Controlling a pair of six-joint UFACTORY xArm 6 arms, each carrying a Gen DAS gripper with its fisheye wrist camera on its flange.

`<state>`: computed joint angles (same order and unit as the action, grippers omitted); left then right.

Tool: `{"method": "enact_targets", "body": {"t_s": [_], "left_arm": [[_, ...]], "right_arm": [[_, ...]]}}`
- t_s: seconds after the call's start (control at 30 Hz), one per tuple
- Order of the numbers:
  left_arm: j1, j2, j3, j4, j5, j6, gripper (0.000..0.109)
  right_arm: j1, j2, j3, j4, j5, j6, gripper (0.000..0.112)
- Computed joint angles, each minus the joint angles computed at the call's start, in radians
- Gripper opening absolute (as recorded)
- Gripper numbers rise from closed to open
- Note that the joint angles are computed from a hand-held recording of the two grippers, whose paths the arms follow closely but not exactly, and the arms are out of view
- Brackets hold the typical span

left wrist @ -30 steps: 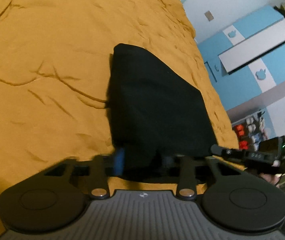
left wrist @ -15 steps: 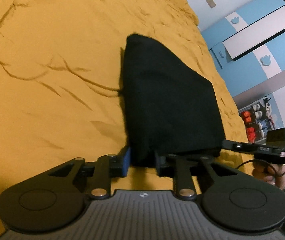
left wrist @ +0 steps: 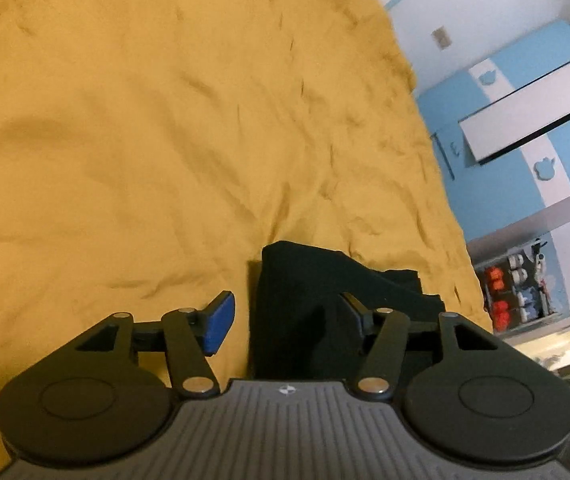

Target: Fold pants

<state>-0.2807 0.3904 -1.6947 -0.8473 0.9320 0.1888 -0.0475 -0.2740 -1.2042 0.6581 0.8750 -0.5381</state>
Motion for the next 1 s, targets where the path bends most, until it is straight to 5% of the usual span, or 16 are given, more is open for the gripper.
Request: {"method": "enact_targets", "body": {"t_s": [0.1, 0.23, 0.33, 0.47, 0.5, 0.57, 0.63, 0.73, 0.9, 1.0], "left_arm": [[0.002, 0.089, -0.100, -0.013, 0.063, -0.046, 0.067], [0.009, 0.156, -0.175, -0.064, 0.093, -0.054, 0.067], [0.011, 0.203, -0.234, -0.076, 0.120, -0.059, 0.043], [0.010, 0.254, -0.320, -0.030, 0.150, -0.087, 0.025], [0.011, 0.253, -0.315, -0.050, 0.121, -0.085, 0.004], [0.014, 0.221, -0.256, -0.133, 0.022, -0.072, 0.000], [0.009, 0.189, -0.205, -0.191, -0.100, -0.092, 0.000], [0.010, 0.154, -0.181, -0.142, -0.135, -0.088, 0.009], [0.007, -0.007, 0.002, -0.082, -0.150, 0.018, 0.053], [0.007, -0.115, 0.132, -0.082, -0.146, 0.068, 0.065]], "right_arm": [[0.176, -0.037, 0.112, -0.136, -0.205, -0.084, 0.029], [0.271, -0.010, 0.156, -0.178, -0.337, -0.148, 0.029], [0.273, 0.030, 0.134, -0.142, -0.327, -0.152, 0.028], [0.254, 0.048, 0.091, -0.120, -0.217, -0.115, 0.028], [0.244, 0.052, 0.082, -0.108, -0.187, -0.108, 0.028], [0.237, 0.047, 0.086, -0.091, -0.170, -0.097, 0.028], [0.229, 0.042, 0.085, -0.079, -0.157, -0.089, 0.028], [0.223, 0.024, 0.090, -0.067, -0.150, -0.087, 0.028], [0.154, -0.050, 0.115, 0.008, -0.102, -0.077, 0.036], [0.077, -0.072, 0.106, 0.030, -0.058, -0.033, 0.038]]}}
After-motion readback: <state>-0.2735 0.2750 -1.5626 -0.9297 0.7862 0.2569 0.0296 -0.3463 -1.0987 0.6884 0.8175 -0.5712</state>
